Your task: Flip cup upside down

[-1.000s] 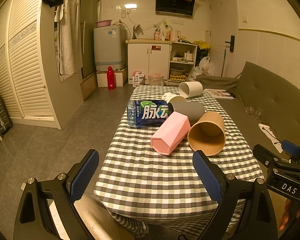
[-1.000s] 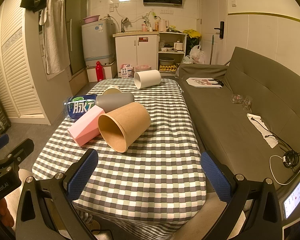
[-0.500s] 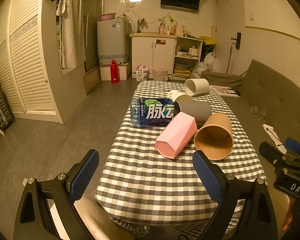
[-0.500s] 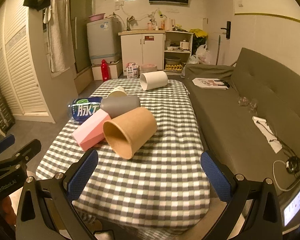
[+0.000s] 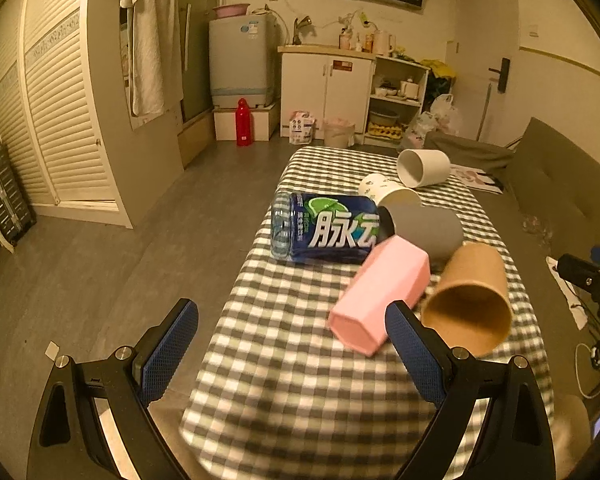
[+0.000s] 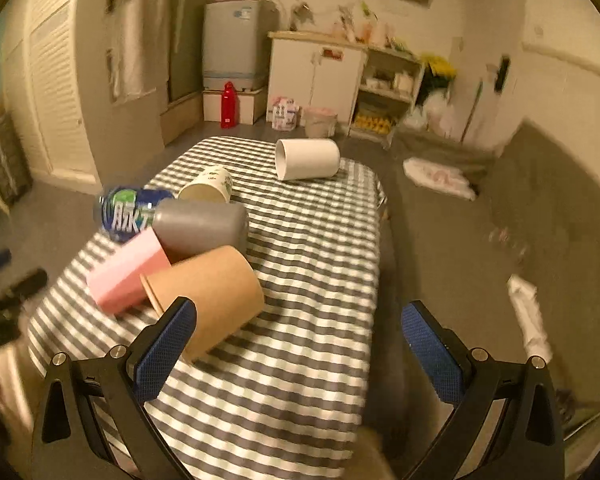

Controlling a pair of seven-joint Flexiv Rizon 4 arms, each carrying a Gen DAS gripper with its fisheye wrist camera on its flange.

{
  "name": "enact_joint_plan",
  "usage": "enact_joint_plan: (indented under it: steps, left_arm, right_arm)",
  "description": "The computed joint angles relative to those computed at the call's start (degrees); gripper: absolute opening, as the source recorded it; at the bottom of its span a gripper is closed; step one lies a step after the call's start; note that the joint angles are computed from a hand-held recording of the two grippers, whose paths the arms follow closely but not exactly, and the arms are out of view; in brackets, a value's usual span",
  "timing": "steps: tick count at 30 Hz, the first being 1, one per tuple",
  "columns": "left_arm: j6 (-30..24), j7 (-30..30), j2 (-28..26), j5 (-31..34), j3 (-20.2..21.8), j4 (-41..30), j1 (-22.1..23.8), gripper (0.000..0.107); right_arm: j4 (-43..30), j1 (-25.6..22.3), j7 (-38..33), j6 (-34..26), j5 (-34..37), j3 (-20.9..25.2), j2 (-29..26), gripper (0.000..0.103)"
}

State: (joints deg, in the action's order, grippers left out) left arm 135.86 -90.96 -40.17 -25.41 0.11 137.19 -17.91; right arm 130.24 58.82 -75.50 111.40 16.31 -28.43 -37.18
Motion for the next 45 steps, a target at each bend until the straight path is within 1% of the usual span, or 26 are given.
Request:
enact_joint_plan:
  steps: [4,6,8,10,12,14,15,17,19,21,23,25,26,27,28,31,32,33,35,37,38,39,42,45]
  left_arm:
    - [-2.76,1.24,-0.94,-1.34,0.16,-3.37,-0.02,0.097]
    - [-3.49,2.03,-1.47,-1.85,0.54,-4.77,-0.31,0.097]
    - [-4.54,3.44,-1.84,-2.94,1.18,-5.95,-0.97,0.097]
    - [-5.20,3.96,-2.24,-2.50,1.06,-6.84,-0.36,0.097]
    - [-5.75,4.26,-2.74,-2.34,1.11,-7.57,0.09,0.097]
    - [-6.03,4.80,-3.23,-2.54,1.48,-8.06,0.11,0.097]
    - [-5.99,4.83,-3.44,-2.07,1.41,-8.17,0.54,0.097]
    - [-6.10,4.53,-3.54,-0.67,0.93,-8.16,1.84,0.097]
    - [-6.29,3.69,-3.58,1.39,0.16,-8.16,3.72,0.097]
    - [-6.73,2.56,-3.39,3.74,-0.71,-7.99,5.81,0.097]
    - [-6.37,1.24,-3.43,6.05,-1.27,-7.71,7.56,0.097]
    - [-5.61,0.21,-3.40,7.55,-1.28,-7.14,8.50,0.097]
    - [-5.50,0.01,-3.36,7.86,-1.14,-6.99,8.56,0.097]
    - [-5.47,-0.15,-3.21,8.34,-1.06,-6.79,8.82,0.097]
    - [-5.42,-0.33,-3.05,8.74,-1.02,-6.61,9.05,0.097]
    - [-4.18,-1.29,-2.35,9.81,-0.90,-5.44,9.64,0.097]
    - [-3.72,-1.56,-2.04,10.01,-0.80,-4.98,9.73,0.097]
    - [-3.24,-1.83,-1.65,10.15,-0.69,-4.43,9.78,0.097]
    - [-2.39,-2.37,-0.98,10.83,-0.71,-3.41,10.19,0.097]
    - [-1.54,-2.89,-0.22,11.52,-0.74,-2.13,10.49,0.097]
    - [-1.07,-3.12,0.19,12.00,-0.78,-1.20,10.59,0.097]
    - [-0.90,-3.19,0.46,12.18,-0.75,-0.63,10.54,0.097]
    - [-0.55,-3.09,1.27,12.33,-0.52,1.45,9.90,0.097]
    - [-1.29,-2.26,2.08,11.26,0.05,3.04,8.62,0.097]
  right_arm:
    - [-5.00,-6.76,6.74,-5.41,-2.01,6.54,0.08,0.103]
    - [-7.00,-7.68,9.91,-8.05,-3.26,7.10,-0.83,0.103]
    - [-9.06,-10.20,12.61,-11.46,-5.08,9.45,-1.16,0.103]
    - [-10.74,-13.22,14.53,-14.47,-6.97,12.42,-1.30,0.103]
    - [-11.80,-14.92,16.10,-17.26,-8.78,13.90,-1.34,0.103]
    - [-13.30,-18.93,16.90,-19.53,-10.14,17.98,-1.21,0.103]
    - [-13.90,-20.59,17.39,-20.32,-10.62,19.74,-1.15,0.103]
    - [-14.86,-22.36,18.66,-21.82,-11.83,21.65,-1.22,0.103]
    - [-16.37,-25.25,19.53,-24.54,-12.91,25.04,-1.37,0.103]
    - [-17.87,-28.36,19.76,-27.59,-13.90,29.00,-1.82,0.103]
    - [-19.57,-32.88,19.04,-29.21,-13.81,34.60,-3.09,0.102]
    - [-20.07,-36.03,19.51,-28.53,-13.35,38.42,-3.96,0.098]
    - [-19.95,-36.78,19.72,-27.98,-13.71,39.46,-4.00,0.091]
    - [-19.56,-36.25,20.57,-27.76,-14.65,39.01,-3.73,0.090]
    - [-18.78,-34.83,21.68,-27.84,-16.05,37.61,-3.10,0.090]
    - [-16.67,-34.25,22.90,-27.07,-18.89,37.57,-1.56,0.089]
    - [-15.37,-33.40,23.60,-26.42,-19.95,36.87,-0.66,0.088]
    - [-14.07,-32.41,24.40,-25.65,-21.03,35.83,0.11,0.088]
    - [-10.53,-28.91,26.48,-24.17,-23.49,32.77,2.33,0.088]
    - [-8.23,-28.96,26.85,-23.13,-25.10,32.97,3.54,0.087]
    - [-6.97,-28.22,27.42,-22.64,-25.78,32.57,4.16,0.087]
    - [-5.73,-27.65,27.81,-22.09,-26.44,32.15,4.64,0.087]
    - [-1.82,-23.95,29.46,-20.25,-28.35,29.35,5.74,0.087]
    - [1.06,-22.45,30.60,-18.32,-28.73,28.73,5.99,0.087]
